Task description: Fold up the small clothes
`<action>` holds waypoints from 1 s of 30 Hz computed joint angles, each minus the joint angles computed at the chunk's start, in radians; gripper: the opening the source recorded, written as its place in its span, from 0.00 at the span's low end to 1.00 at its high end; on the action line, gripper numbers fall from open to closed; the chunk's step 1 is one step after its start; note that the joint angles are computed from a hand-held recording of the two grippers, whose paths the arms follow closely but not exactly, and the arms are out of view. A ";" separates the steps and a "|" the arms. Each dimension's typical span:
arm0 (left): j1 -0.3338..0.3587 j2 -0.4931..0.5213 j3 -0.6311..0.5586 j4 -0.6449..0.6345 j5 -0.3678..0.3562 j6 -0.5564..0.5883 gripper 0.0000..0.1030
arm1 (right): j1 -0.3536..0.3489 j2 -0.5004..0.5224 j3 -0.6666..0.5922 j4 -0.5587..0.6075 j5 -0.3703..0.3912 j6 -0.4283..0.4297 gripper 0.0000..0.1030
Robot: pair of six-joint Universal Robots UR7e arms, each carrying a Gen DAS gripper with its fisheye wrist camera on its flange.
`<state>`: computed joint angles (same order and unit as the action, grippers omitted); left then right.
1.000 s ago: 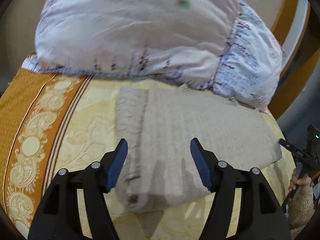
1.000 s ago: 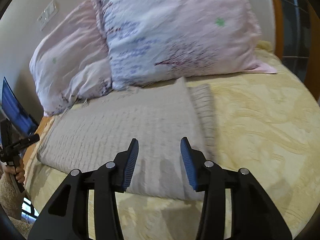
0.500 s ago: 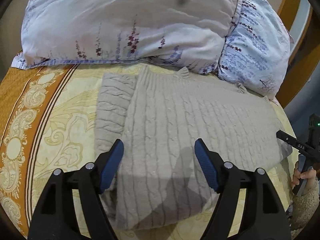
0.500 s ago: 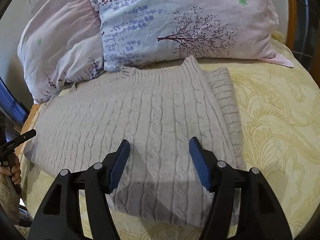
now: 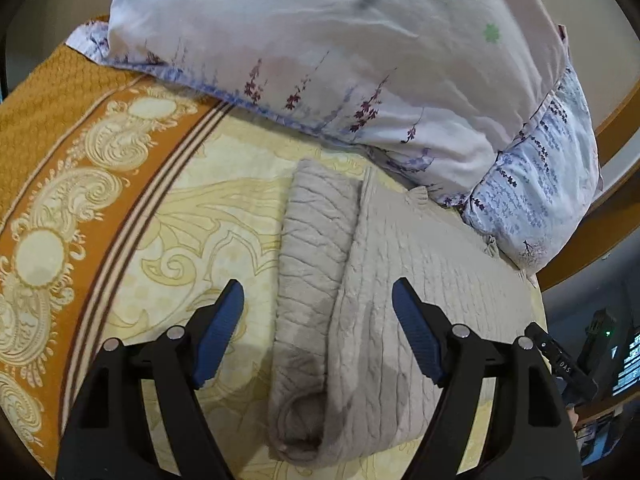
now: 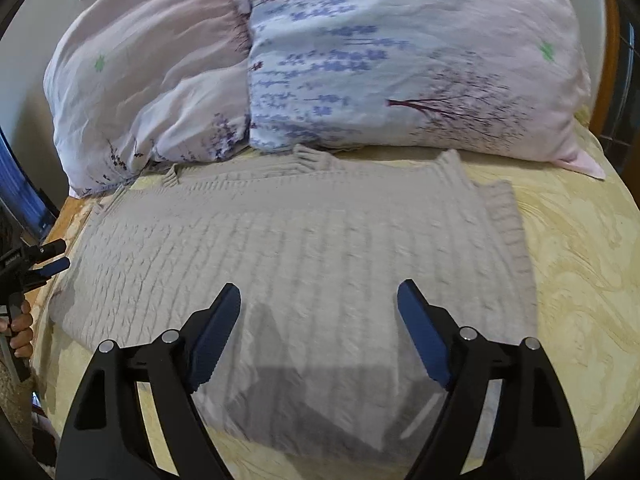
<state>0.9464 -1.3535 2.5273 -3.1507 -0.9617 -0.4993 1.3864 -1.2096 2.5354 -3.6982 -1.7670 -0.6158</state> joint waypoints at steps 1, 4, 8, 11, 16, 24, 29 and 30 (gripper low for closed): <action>0.004 0.005 -0.004 0.001 -0.006 0.001 0.74 | 0.008 0.020 -0.006 -0.019 -0.010 0.004 0.80; 0.009 0.031 -0.024 0.018 -0.016 0.016 0.76 | 0.035 0.067 -0.029 -0.058 -0.047 0.016 0.80; 0.003 0.057 -0.034 0.016 0.003 0.025 0.79 | 0.063 0.117 -0.064 -0.068 -0.090 0.041 0.81; 0.005 0.067 -0.039 0.012 0.004 0.022 0.79 | 0.083 0.159 -0.086 -0.088 -0.148 0.035 0.85; 0.001 0.075 -0.039 0.005 0.018 0.025 0.80 | 0.103 0.226 -0.096 -0.181 -0.202 -0.015 0.89; 0.004 0.103 -0.057 -0.013 0.016 0.026 0.81 | 0.103 0.235 -0.101 -0.190 -0.212 -0.023 0.91; 0.031 0.119 -0.077 -0.043 -0.051 0.022 0.75 | 0.102 0.235 -0.102 -0.188 -0.208 -0.021 0.91; 0.038 0.123 -0.079 -0.057 -0.065 0.015 0.74 | 0.103 0.235 -0.102 -0.187 -0.208 -0.020 0.91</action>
<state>0.9847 -1.2307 2.4479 -3.2079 -1.0270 -0.4842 1.4890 -0.9745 2.4337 -3.8855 -1.9749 -0.6360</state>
